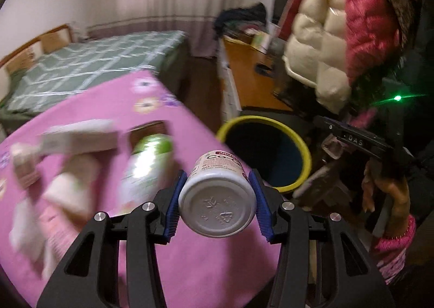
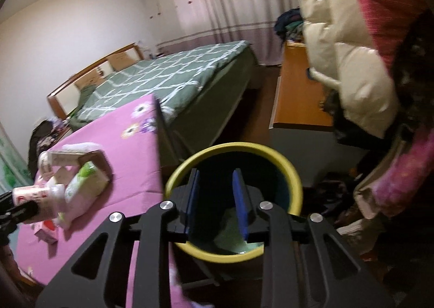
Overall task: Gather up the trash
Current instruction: 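Carry the white bottle over the yellow bin and open the left tool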
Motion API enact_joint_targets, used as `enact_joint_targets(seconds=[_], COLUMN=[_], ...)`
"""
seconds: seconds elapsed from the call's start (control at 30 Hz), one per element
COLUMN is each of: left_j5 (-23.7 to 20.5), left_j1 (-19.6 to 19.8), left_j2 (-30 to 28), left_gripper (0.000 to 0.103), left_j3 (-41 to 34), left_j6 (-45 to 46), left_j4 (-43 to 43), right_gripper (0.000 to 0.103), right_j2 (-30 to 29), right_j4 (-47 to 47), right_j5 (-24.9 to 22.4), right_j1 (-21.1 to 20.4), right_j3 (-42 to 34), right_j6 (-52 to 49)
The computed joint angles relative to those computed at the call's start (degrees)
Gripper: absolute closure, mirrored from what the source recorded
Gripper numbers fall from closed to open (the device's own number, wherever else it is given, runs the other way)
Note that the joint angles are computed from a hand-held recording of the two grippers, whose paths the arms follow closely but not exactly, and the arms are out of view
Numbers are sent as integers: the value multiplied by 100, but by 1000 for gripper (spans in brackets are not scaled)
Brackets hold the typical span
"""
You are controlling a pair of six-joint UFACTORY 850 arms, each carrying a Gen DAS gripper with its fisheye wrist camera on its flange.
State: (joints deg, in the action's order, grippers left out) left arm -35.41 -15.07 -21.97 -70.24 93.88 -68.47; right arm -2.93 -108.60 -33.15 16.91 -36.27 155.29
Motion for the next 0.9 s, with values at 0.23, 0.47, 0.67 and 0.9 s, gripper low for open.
enact_joint_targets(seconds=[0.23,0.47,0.67,0.9], left_j5=[208,566,1040,1021], left_j1=[-917,-1482,-1480,-783], left_j2=[-919,-1650,-1513,-436], left_gripper=[56,46,11,9], left_j3=[-892,-1566,-1381,-406], left_j6=[-879,-1830,-1157,861], left_j4=[799,1594,737,-1481], right_gripper=[68,60,58,56], right_j2=[311,375,340,127], right_j4=[243,414,581,506], right_j5=[-255,-265,-288,-209], right_j1=[-125,-228,-137,53], right_j3=[392,489,438,217], right_j6=[65,-38,-171,-206])
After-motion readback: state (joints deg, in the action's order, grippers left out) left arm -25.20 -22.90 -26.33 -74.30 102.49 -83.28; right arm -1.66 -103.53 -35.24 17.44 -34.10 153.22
